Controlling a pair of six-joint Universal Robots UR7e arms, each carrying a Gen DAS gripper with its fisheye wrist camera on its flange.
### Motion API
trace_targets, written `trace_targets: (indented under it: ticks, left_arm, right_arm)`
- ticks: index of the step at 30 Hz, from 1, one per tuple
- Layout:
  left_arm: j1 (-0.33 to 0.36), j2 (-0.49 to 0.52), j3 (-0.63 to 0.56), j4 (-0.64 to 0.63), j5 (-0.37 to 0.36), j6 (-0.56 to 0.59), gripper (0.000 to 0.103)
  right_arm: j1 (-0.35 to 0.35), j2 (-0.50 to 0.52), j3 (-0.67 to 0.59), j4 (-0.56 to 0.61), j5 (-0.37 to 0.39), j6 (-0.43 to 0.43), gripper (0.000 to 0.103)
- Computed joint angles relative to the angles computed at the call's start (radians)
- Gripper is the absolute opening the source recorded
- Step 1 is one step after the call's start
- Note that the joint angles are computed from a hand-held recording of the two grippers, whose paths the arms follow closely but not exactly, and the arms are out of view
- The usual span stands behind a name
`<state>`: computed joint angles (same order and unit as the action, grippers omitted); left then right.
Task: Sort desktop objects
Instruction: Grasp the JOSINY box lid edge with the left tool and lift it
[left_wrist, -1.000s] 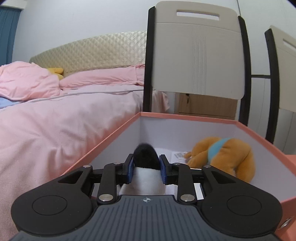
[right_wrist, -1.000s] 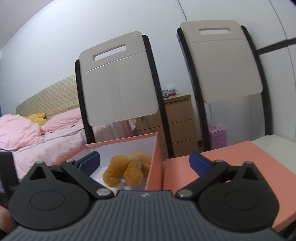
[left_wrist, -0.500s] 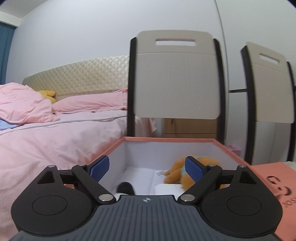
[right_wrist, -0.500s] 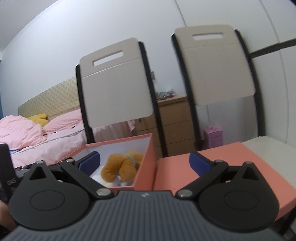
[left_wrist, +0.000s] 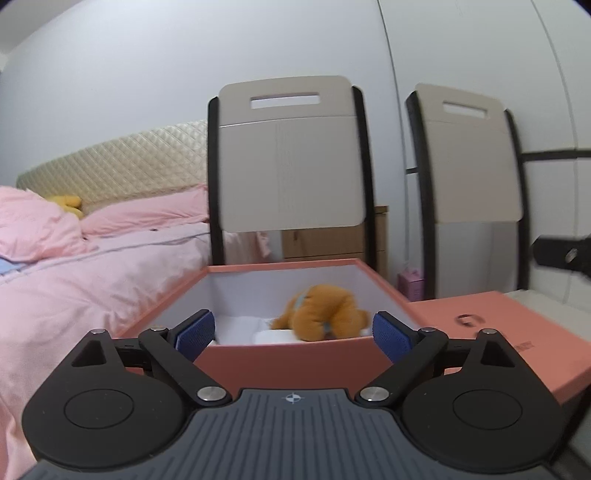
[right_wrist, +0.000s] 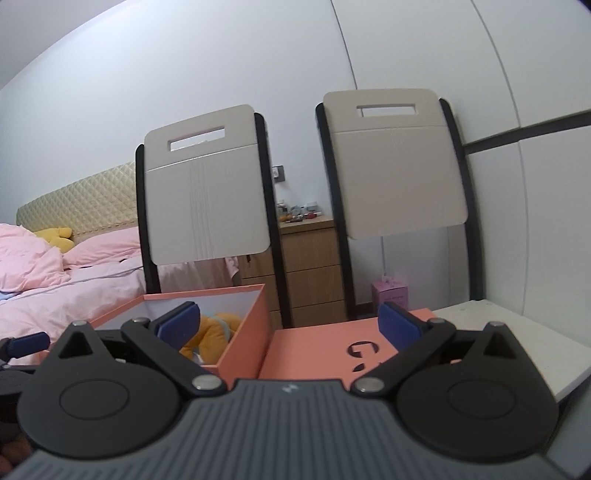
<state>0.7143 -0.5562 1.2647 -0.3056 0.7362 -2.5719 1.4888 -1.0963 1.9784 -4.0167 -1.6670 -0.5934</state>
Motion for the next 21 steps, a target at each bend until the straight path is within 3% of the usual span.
trace_targets:
  ticks: [4, 9, 16, 21]
  left_arm:
    - [0.001, -0.016, 0.018, 0.058, 0.095, -0.059, 0.095]
    - [0.066, -0.013, -0.055, 0.302, 0.334, -0.274, 0.095]
    - [0.227, 0.145, -0.423, 0.816, 0.792, -0.713, 0.094]
    - [0.319, 0.303, -0.678, 1.003, 0.973, -0.933, 0.075]
  right_arm:
    - [-0.006, -0.019, 0.028, -0.022, -0.011, 0.005, 0.103]
    - [-0.005, -0.020, 0.039, -0.069, -0.026, 0.002, 0.103]
    - [-0.043, -0.018, 0.062, -0.143, 0.001, 0.000, 0.103]
    - [-0.094, -0.060, 0.089, -0.097, 0.051, 0.065, 0.103]
